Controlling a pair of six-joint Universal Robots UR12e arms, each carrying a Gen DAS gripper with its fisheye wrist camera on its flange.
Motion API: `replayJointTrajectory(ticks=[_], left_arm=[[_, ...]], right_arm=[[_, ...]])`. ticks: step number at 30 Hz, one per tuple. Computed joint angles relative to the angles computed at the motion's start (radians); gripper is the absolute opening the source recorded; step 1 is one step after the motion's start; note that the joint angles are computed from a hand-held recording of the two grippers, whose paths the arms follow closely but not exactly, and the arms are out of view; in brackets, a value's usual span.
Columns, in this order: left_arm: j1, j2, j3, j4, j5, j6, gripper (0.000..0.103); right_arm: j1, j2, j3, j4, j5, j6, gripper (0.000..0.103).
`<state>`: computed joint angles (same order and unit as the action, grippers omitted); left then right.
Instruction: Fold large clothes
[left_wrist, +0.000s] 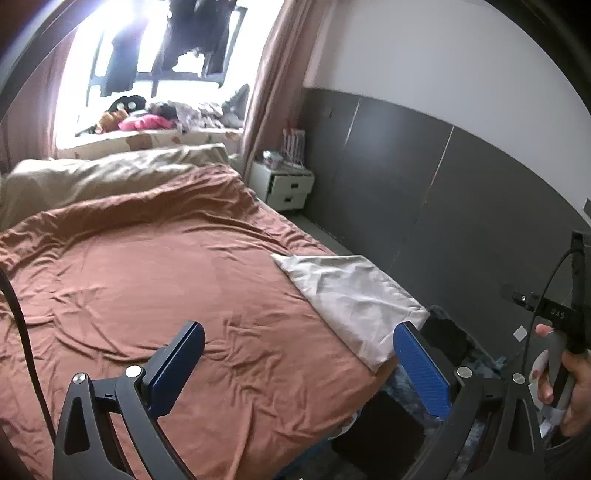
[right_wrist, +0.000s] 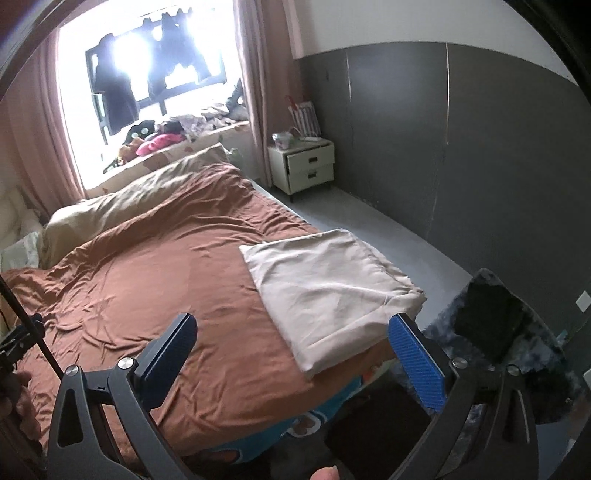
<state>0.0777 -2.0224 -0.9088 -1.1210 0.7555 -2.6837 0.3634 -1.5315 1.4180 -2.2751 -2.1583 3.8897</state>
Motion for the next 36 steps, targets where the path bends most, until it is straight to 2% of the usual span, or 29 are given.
replayJointTrajectory(ticks=[7,12,17,20,25,28,30,36], left_arm=[[0.070,0.121,-0.179,0.108,-0.048,-0.007,0.102],[0.121,0.206,-0.309,0.178,-0.079,0.020,0.102],[0.158,0.281,-0.436,0.287,-0.071,0.039,0.102],[0.184,0.321,-0.507,0.338,-0.093,0.034,0.102],[0.218,0.372,-0.590,0.364,-0.113,0.054,0.102],[0.236,0.398,-0.633,0.372,-0.120,0.091,0.102],[0.253,0.415,-0.661,0.346,-0.149,0.134,0.102],[0.292,0.456,-0.743,0.417,-0.155,0.107,0.102]], right_arm=[[0.068,-0.040,0.077,-0.081,-0.021,-0.007,0.103],[0.121,-0.074,0.147,-0.150,-0.048,-0.025,0.103],[0.177,-0.090,0.201,-0.202,-0.079,-0.031,0.103],[0.210,-0.095,0.232,-0.250,-0.094,-0.037,0.103],[0.254,-0.106,0.289,-0.339,-0.117,-0.055,0.103],[0.283,-0.103,0.311,-0.369,-0.151,-0.059,0.103],[0.303,-0.100,0.328,-0.399,-0.161,-0.051,0.103],[0.352,-0.085,0.357,-0.446,-0.216,-0.033,0.103]])
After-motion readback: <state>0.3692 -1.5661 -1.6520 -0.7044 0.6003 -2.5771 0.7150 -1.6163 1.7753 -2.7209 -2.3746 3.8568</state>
